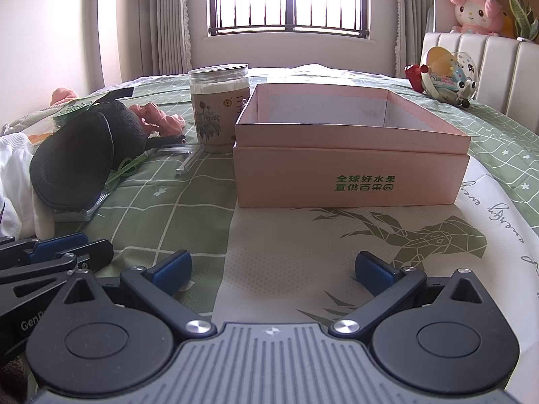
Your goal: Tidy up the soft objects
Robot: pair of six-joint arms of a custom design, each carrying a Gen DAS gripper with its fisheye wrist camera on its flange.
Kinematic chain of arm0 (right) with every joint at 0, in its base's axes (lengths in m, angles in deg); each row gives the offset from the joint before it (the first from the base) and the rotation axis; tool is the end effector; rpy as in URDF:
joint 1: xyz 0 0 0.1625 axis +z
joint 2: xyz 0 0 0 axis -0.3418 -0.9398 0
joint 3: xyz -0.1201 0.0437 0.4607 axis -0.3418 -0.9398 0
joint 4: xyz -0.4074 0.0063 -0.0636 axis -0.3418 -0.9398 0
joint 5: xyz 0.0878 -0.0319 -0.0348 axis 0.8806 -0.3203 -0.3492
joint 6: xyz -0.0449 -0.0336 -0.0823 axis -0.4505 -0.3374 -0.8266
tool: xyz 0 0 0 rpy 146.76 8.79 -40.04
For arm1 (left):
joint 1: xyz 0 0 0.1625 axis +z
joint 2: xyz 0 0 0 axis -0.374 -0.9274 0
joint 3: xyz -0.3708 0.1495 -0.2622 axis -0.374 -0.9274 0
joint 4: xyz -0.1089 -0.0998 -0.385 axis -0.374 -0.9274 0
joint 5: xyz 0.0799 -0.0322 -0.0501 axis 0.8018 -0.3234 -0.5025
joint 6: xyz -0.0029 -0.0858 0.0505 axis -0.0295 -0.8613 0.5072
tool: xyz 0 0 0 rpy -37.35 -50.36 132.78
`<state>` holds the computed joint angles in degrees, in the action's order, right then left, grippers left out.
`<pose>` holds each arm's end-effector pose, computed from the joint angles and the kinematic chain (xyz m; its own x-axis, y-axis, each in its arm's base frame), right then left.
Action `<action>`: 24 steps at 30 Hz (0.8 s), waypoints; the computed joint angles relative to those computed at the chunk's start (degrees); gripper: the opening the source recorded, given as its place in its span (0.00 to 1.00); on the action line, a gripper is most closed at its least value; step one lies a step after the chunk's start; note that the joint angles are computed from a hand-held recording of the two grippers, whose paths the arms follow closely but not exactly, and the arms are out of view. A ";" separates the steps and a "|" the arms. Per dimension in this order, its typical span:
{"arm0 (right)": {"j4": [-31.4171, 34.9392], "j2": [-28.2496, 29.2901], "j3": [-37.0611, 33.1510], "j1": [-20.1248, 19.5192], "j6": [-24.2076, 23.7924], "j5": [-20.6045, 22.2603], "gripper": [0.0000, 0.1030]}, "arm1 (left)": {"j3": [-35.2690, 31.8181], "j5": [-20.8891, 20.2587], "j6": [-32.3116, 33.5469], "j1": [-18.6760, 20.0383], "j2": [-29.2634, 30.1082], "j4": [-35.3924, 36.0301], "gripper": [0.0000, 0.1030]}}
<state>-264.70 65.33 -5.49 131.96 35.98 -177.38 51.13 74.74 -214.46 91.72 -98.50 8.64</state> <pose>0.3624 -0.6565 -0.1186 -0.6747 -0.3864 0.6289 -0.7208 0.5284 -0.4487 0.0079 -0.5880 0.2673 -0.6838 -0.2530 -0.6844 0.5029 0.5162 -0.6933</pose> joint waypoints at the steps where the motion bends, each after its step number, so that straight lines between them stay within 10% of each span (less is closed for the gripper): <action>1: -0.04 -0.01 0.03 -0.01 -0.04 0.02 1.00 | 0.02 0.02 0.03 0.02 -0.01 -0.04 0.26; 11: 3.14 -0.93 -0.02 -0.24 1.38 -0.02 1.00 | -1.66 -0.09 -2.66 0.14 0.29 3.59 0.26; 17: 22.68 -4.68 -2.77 0.37 7.91 -2.20 1.00 | -6.09 1.29 -8.82 0.34 0.93 15.78 0.26; 24: 28.69 -5.20 -3.41 1.45 7.56 -5.55 1.00 | -10.38 18.92 -25.23 4.85 -3.25 34.06 0.23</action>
